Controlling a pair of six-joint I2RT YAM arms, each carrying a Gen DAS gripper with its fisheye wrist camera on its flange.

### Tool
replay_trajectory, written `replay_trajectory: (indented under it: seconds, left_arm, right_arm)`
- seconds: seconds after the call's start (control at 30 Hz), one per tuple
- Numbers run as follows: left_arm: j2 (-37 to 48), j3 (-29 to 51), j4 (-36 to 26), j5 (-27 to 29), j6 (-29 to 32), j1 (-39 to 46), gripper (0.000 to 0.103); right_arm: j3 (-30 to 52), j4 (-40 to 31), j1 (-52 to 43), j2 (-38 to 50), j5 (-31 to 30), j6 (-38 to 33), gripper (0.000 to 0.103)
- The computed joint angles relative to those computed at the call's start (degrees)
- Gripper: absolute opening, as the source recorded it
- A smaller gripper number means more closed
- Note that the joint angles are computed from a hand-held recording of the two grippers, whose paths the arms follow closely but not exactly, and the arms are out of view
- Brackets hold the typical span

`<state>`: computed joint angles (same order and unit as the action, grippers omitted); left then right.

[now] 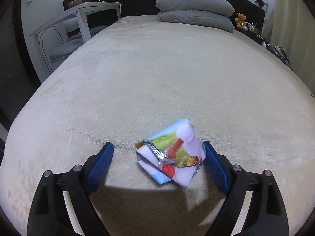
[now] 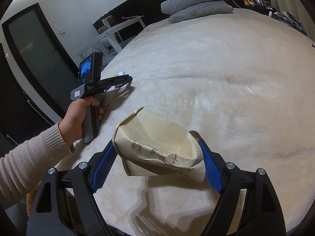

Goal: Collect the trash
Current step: 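Grasp the foil wrapper with the left tool while the right tool grasps the paper bag, then carry the foil wrapper and paper bag down over the black bin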

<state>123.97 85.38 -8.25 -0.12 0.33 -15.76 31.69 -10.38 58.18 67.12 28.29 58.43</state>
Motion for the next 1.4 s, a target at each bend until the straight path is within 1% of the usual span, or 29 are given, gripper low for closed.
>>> replay_trajectory:
  seconds: [0.03, 0.1, 0.17, 0.3, 0.53, 0.63, 0.73, 0.87, 1.1, 1.2, 1.27, 1.4]
  left_arm:
    - [-0.47, -0.79, 0.88, 0.02, -0.46, 0.24, 0.078]
    - [-1.11, -1.59, 1.62, 0.35, -1.46, 0.79, 0.064]
    - [-2.01, -2.93, 2.75, 1.14, -2.06, 1.44, 0.056]
    - [-3.29, -4.11, 2.95, 2.56, -1.62, 1.89, 0.054]
    - [-10.51, -12.39, 2.98, 3.51, 1.46, 0.99, 0.053]
    - [-15.19, -17.61, 3.17, 5.07, 1.96, 0.74, 0.053]
    - [-20.5, -23.04, 1.89, 7.25, 0.89, 0.34, 0.053]
    - [-30.24, -32.05, 2.15, 7.67, 2.52, -0.85, 0.053]
    - [-48.61, -44.36, -5.52, 10.16, 3.38, 0.0, 0.053]
    - [-56.87, -48.57, -10.68, 11.05, 4.76, 1.18, 0.053]
    - [-62.86, -50.82, -14.97, 11.49, 6.39, 2.28, 0.053]
    - [-72.11, -52.8, -23.28, 13.22, 9.22, 5.27, 0.053]
  right_arm:
    - [-0.45, 0.28, -0.32, -0.84, 0.04, 0.11, 0.081]
    - [-1.3, 0.79, -0.4, -2.76, 0.81, 0.71, 0.081]
    - [-1.13, -0.01, -0.02, -4.06, 2.36, 0.49, 0.081]
    - [-1.12, -0.9, 0.52, -5.23, 3.24, 0.31, 0.081]
    - [-1.54, -1.27, 1.48, -6.18, 3.42, 0.34, 0.081]
    - [-1.02, -1.98, 2.94, -5.74, 4.54, 0.63, 0.081]
    - [0.1, -3.2, 4.63, -4.03, 5.2, 1.12, 0.081]
    - [1.73, -4.63, 7.96, -2.24, 7.39, 2.01, 0.081]
    - [3.48, -5.6, 11.87, -0.1, 10.08, 4.92, 0.081]
    - [3.44, -4.54, 12.09, 0.97, 9.32, 4.98, 0.081]
    - [4.49, -5.12, 12.27, 2.4, 8.88, 4.22, 0.081]
    - [5.75, -4.74, 13.19, 4.19, 8.06, 3.19, 0.081]
